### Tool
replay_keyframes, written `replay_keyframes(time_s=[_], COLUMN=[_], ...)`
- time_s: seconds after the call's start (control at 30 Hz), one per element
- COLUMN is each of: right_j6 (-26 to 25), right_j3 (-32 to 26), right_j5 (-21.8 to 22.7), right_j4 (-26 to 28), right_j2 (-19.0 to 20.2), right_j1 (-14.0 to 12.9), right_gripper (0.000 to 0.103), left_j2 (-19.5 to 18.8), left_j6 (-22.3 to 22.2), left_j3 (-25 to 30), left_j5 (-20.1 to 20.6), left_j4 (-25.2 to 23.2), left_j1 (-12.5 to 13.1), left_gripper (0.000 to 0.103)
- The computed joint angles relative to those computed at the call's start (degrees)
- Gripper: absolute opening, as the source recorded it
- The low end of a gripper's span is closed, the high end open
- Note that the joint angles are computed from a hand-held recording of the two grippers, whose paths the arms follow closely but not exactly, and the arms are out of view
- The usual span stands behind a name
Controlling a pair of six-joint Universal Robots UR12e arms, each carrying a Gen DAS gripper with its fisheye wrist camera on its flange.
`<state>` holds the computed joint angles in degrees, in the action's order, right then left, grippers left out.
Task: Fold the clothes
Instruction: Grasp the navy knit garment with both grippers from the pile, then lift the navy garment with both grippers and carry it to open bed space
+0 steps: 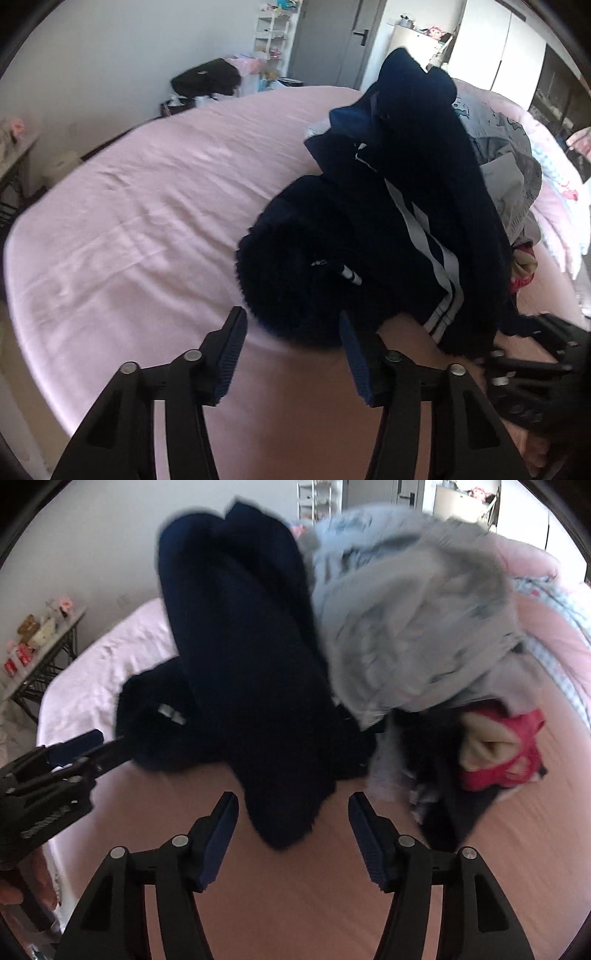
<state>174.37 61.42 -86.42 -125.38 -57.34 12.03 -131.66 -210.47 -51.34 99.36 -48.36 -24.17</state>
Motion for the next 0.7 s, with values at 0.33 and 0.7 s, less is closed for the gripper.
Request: replay_keyframes(time_s=[0.33, 0.7], right_j6=[1.32, -0.59], right_j3=[-0.33, 12.50], right_j5=[2.20, -0.35], right_j4=[-0.53, -8.06], right_j2=[-0.13, -15.25], right_j1=[-0.91, -5.01], right_gripper=[0.013, 0.012], left_j2=[0.94, 3.11], left_j6=[2.22, 12.49], left_j3=[-1.57, 4.72], left_j5=[-3.67, -6.31], left_j4=[3.99, 1.72], left_j1=[-0.19, -6.35], left_gripper=[0.010, 0.010])
